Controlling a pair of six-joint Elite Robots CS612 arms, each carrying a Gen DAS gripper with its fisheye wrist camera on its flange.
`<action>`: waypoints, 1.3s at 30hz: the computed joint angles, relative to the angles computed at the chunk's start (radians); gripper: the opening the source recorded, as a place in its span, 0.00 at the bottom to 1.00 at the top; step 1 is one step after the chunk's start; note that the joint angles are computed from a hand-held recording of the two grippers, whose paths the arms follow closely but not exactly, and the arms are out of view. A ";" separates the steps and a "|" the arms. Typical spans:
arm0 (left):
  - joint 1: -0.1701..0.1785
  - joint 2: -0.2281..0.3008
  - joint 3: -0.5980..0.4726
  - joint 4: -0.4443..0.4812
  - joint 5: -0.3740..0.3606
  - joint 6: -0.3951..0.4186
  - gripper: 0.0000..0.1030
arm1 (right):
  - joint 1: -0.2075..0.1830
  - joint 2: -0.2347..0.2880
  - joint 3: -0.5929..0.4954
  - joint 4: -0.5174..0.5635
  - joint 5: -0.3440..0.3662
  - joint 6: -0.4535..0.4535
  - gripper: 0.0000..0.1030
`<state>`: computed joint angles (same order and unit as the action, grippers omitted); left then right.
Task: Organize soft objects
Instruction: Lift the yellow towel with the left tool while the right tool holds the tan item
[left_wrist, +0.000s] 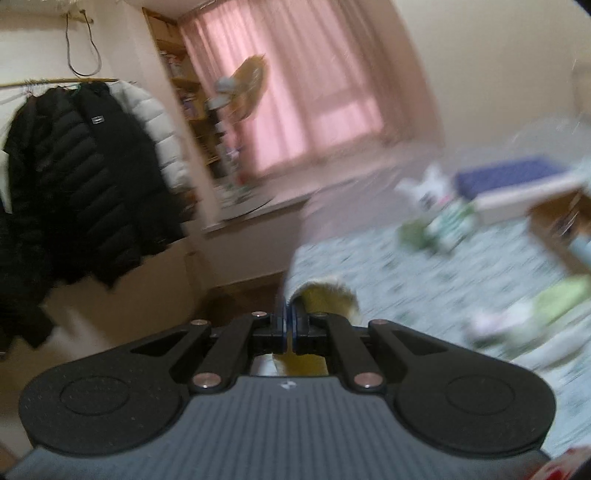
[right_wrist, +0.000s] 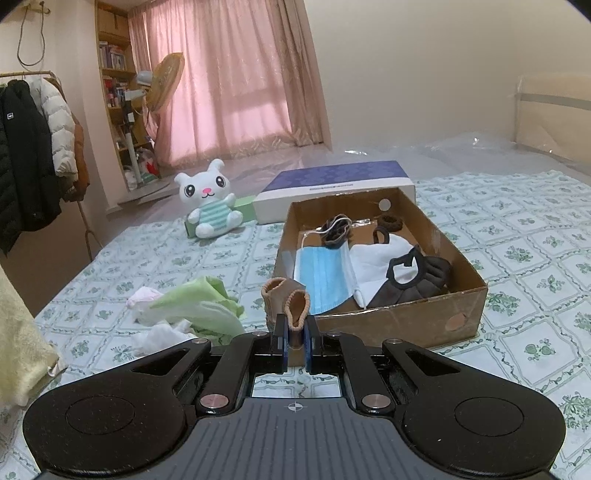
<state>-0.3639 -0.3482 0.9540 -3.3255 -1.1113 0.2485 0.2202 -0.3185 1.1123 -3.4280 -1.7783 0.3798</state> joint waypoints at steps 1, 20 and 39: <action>0.001 0.007 -0.004 0.023 0.015 -0.010 0.04 | 0.001 0.001 -0.002 0.004 -0.001 0.000 0.08; 0.022 0.006 0.128 0.207 -0.173 -0.210 0.64 | 0.001 0.028 -0.054 0.099 0.023 -0.017 0.08; 0.081 0.088 -0.067 0.464 -0.376 -0.412 0.59 | -0.002 0.046 -0.090 0.162 0.045 0.002 0.08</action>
<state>-0.2831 -0.2607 0.8867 -2.8617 -1.4877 -0.1637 0.2179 -0.2723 1.0219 -3.2656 -1.7335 0.3814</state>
